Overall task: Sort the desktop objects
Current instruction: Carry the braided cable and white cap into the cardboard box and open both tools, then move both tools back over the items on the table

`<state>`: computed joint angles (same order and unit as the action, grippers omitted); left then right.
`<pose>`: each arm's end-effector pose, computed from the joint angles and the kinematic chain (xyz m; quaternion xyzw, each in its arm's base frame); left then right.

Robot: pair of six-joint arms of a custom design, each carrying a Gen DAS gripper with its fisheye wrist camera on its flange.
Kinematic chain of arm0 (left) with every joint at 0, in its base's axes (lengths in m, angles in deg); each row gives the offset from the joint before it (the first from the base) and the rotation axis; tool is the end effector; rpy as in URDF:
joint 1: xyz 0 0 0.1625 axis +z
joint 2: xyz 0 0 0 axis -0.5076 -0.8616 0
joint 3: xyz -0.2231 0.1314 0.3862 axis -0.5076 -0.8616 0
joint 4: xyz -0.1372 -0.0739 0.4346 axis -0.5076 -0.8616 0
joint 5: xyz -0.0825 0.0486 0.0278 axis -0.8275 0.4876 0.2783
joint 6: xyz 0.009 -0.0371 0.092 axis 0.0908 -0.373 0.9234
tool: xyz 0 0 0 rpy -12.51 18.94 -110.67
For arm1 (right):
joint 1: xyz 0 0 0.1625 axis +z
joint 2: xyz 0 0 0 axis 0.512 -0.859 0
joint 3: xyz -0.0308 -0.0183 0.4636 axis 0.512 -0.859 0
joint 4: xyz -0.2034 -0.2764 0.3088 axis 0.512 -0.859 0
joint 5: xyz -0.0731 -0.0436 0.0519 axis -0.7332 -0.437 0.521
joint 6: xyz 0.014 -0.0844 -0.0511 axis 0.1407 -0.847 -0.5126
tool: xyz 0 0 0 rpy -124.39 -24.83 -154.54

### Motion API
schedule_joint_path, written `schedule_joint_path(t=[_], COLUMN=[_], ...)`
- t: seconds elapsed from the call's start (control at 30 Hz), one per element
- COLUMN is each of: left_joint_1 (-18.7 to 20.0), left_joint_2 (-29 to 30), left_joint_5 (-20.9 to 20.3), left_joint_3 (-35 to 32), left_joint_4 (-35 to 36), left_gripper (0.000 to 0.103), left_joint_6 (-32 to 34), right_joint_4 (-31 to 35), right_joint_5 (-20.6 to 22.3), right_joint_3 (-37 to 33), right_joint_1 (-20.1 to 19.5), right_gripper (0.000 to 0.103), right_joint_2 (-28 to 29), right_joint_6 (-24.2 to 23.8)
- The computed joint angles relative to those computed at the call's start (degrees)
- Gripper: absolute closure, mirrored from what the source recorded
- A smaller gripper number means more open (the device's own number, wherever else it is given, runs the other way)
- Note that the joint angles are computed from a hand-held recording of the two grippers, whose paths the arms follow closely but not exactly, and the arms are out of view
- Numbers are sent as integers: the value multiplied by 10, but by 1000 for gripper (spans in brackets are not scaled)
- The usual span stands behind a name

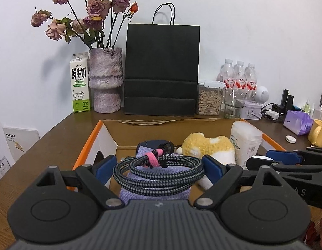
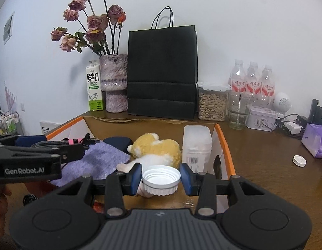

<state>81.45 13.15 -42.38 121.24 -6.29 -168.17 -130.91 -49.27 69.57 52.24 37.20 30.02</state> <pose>-0.2120 -0.6075 0.0059 0.1593 0.7567 -0.5312 0.3461 0.0598 -0.6638 0.1441 0.3523 -0.8113 0.4200 0.2031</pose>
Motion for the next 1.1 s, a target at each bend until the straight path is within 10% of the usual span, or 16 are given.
schedule_joint_path(t=[0.27, 1.1], left_joint_1=[-7, -11], left_joint_2=[-3, -12], left_joint_5=[-26, -30], left_joint_3=[30, 38], left_joint_4=[-119, -127], left_gripper=[0, 0], left_joint_6=[87, 86], right_joint_4=[-27, -42], right_joint_5=[26, 31], right_joint_3=[11, 22], right_joint_1=[-9, -5], right_gripper=[0, 0], right_joint_2=[-4, -12], right_joint_6=[18, 13])
